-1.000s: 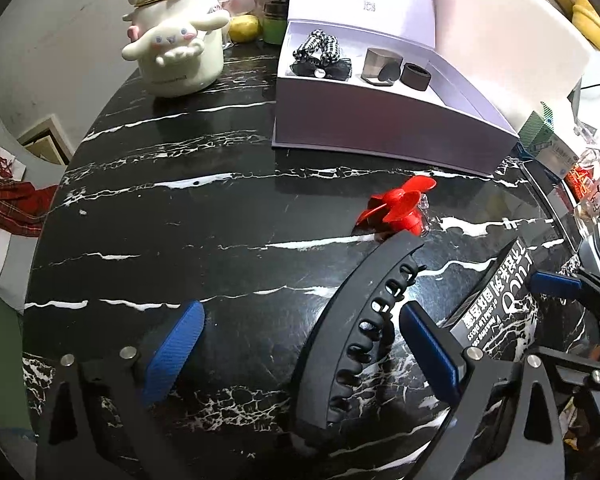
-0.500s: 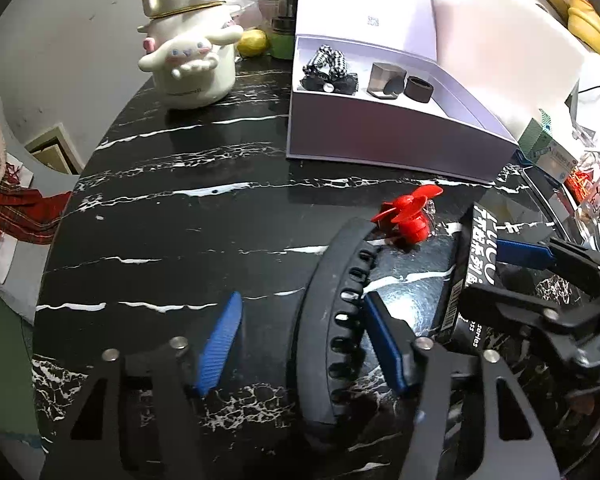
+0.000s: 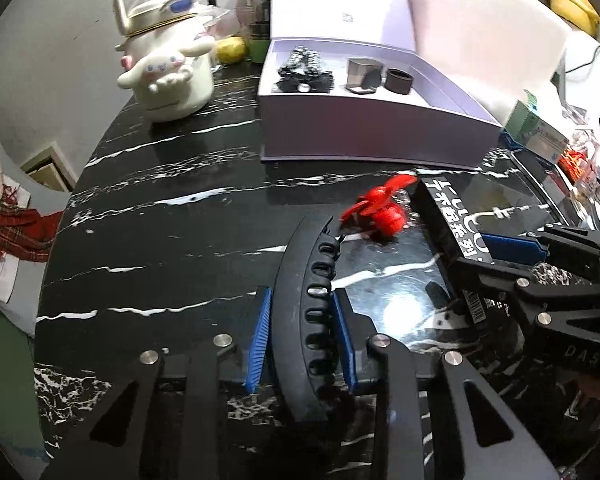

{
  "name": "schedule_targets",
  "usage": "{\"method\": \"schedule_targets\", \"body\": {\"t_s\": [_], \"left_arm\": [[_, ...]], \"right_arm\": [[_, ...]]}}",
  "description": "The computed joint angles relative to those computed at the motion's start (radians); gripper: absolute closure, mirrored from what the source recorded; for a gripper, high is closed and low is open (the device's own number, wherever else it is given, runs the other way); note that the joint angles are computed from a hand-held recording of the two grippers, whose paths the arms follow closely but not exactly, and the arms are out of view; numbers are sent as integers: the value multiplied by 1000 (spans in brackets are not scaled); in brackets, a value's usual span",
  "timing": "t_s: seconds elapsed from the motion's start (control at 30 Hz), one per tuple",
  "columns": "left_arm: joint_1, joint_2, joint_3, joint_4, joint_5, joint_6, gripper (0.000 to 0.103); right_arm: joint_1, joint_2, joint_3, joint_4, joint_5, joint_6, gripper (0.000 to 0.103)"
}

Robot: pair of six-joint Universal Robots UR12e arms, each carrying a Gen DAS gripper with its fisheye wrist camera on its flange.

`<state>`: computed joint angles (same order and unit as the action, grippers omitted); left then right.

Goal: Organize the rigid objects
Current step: 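Grasp the black comb clip with the left gripper while the right grasps the printed black box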

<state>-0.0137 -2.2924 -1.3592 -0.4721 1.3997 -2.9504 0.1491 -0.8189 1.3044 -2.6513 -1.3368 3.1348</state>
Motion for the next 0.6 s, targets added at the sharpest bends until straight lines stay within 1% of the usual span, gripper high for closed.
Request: {"method": "schedule_targets", "body": {"t_s": [0.1,0.23,0.37,0.47,0.53,0.6], "left_arm": [[1,4,-4,-13,-49,5,73],[-12,10,-14,-7,-47,31,73],[-18,13,-22,-6,-73,55,73],[-30,13,-29,21,-34,83,73],[-30,12,-27,18,-38,77,73],[-29,10,-23,16,-41,61,73]], "right_arm": [[-4,-13,24,-12,0,-20,67],[-4,-39,63,-18,-62,-52,68],[-14,-62,94,-9,-76,-43,68],[-21,-70,113,-27,-64,-35,66],[-22,-69,117,-46,-57,-28,57],[-22,-65,114,-51,-45,-27,45]]}}
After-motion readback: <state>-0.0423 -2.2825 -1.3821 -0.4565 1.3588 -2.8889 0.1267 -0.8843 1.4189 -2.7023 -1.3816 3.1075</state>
